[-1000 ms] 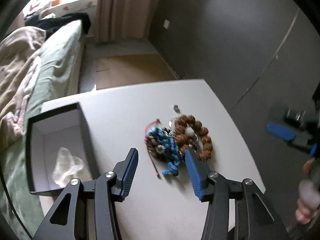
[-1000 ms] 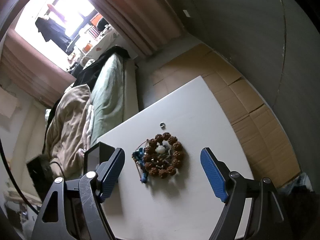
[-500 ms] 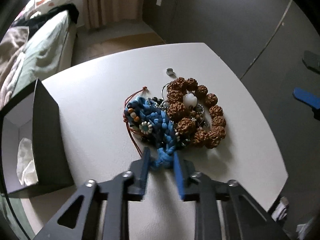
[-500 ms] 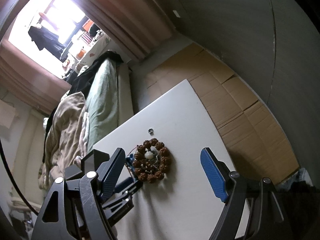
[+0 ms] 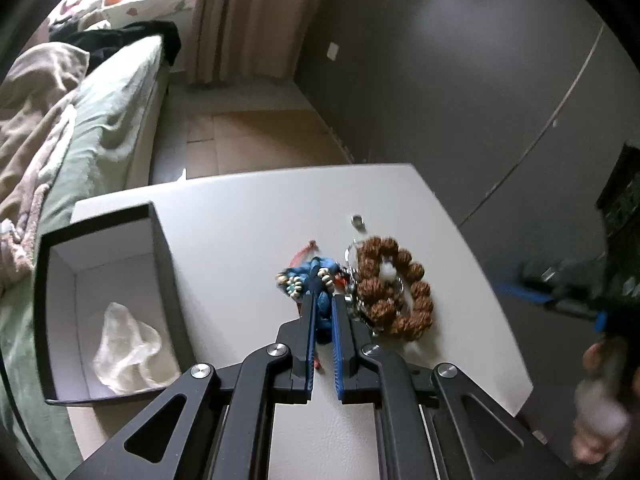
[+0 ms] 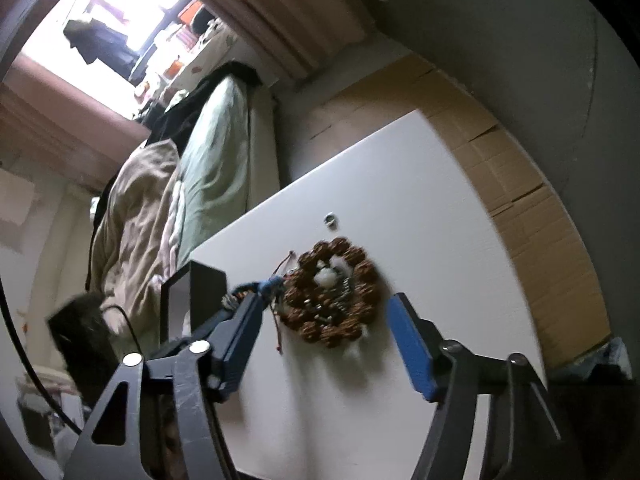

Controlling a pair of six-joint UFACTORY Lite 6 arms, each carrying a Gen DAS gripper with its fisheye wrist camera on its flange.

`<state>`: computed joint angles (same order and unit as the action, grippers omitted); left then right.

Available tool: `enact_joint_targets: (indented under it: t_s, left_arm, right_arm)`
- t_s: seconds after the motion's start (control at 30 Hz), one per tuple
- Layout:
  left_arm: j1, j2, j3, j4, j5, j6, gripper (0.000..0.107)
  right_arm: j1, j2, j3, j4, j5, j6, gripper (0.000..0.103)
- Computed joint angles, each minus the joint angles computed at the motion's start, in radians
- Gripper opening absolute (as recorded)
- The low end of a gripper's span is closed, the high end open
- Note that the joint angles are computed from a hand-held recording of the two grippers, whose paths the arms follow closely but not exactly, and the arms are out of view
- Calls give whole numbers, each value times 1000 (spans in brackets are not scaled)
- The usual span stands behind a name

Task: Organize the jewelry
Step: 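Grasp the brown bead bracelet with the right tool while the left tool lifts the blue bracelet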

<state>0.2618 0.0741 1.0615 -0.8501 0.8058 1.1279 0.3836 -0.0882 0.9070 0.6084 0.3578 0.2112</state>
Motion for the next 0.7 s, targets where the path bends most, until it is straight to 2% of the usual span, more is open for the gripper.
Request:
enact_joint_targets:
  t_s: [0.07,0.13,0.37,0.7]
  left_arm:
    - [23,16,31,-11,35,-2,7]
    - [41,30,54,-15,54,-5,7]
    - [129,77,155,-45,153,-11,7]
    - [244,144,272,-51,262,6,7]
  right_arm:
    - [19,38,25,31,-5,-31,56]
    - [39,82,54,67,-11,-67,46]
    - [92,268,183,136,-22,-157,36]
    - [138,481,400,-182,23,143,35]
